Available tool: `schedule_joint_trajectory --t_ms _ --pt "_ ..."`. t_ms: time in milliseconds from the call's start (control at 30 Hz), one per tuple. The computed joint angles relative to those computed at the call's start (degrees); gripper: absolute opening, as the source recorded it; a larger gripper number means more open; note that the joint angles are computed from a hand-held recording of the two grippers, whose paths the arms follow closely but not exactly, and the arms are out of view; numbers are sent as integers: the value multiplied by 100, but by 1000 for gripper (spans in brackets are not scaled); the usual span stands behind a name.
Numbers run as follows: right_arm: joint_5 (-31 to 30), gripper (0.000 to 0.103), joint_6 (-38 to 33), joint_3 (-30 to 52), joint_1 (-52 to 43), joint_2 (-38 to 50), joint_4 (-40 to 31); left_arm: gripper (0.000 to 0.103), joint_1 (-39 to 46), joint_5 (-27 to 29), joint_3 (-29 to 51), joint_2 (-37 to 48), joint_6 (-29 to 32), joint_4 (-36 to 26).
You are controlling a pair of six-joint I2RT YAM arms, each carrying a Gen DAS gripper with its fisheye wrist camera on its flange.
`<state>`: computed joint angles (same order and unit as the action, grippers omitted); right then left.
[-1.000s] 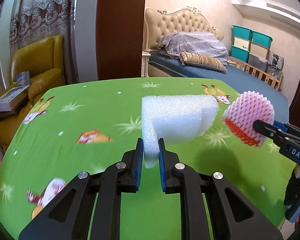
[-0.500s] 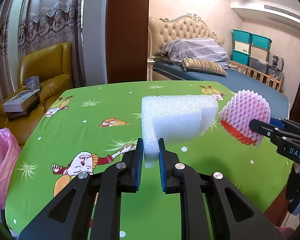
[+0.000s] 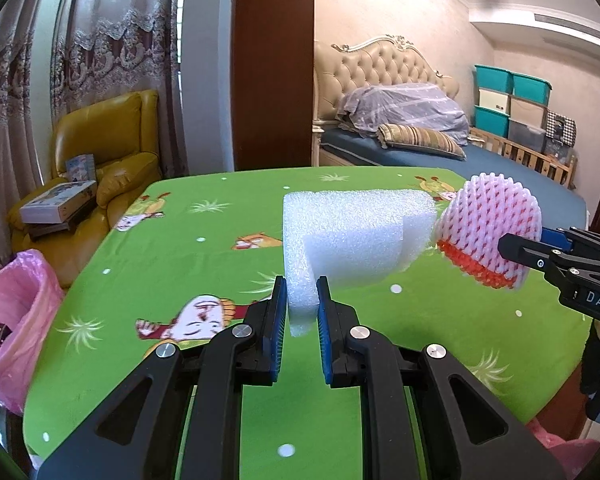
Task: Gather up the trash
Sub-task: 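Carry the fruit net and foam block in both tools over the pink bin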
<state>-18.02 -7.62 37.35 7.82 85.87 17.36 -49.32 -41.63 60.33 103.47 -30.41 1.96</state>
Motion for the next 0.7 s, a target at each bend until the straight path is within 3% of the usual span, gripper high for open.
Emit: schedule_joint_trajectory --t_ms 500,700 --pt "361 39 -206 158 1314 -235 -199 14 -119 -832 -1410 -1373 -448 -114" --pt "457 39 -206 586 1853 94 -387 14 -43 -1119 -1930 -2044 -832 -528"
